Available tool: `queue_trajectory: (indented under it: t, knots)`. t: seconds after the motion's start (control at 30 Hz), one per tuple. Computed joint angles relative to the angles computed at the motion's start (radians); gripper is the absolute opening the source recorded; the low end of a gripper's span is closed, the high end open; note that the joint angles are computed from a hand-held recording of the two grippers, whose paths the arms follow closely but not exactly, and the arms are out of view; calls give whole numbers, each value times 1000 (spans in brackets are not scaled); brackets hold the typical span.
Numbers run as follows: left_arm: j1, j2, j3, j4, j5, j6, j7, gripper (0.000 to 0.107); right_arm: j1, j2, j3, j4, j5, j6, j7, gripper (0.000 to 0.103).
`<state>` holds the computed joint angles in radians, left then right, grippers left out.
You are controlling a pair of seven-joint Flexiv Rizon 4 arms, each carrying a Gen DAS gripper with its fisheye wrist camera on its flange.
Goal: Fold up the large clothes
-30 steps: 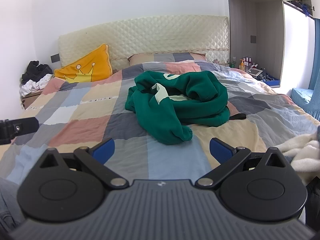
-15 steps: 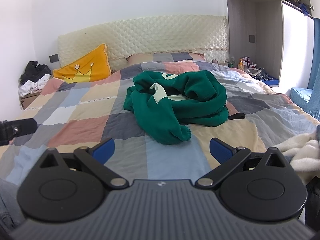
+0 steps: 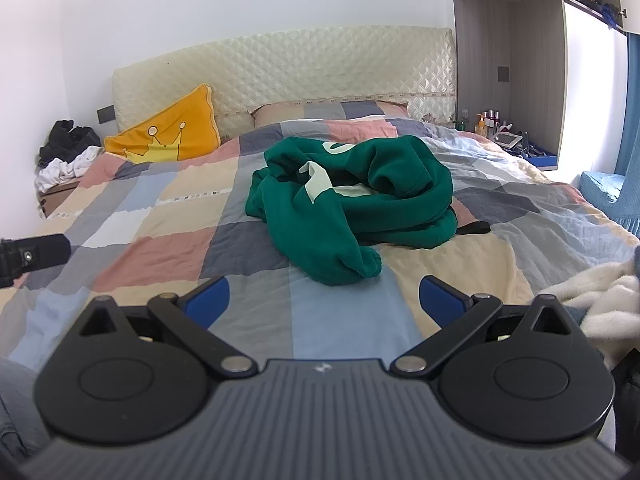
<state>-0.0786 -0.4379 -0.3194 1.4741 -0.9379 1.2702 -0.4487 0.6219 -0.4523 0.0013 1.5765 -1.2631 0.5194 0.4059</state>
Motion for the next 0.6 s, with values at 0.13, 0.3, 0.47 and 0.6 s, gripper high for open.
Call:
queue_trajectory:
  t: [0.13,0.3,0.47,0.6]
  knots:
    - [-1,-4,-2,-2,0,1,1,103,0,0,0,1,-1,0,0,103]
    - [-2,-6,-4,-2,-2,4,1,103,-1,-1,0,2,-2,1,3,103]
    - [-8,-11,6,-2,16,-15,-28,103,-2,-5,0,7,7,1,9,103]
    - [-10,-23,1,-9,27,-8,-35,103,-7,-4,-1,16,8,9,20,103]
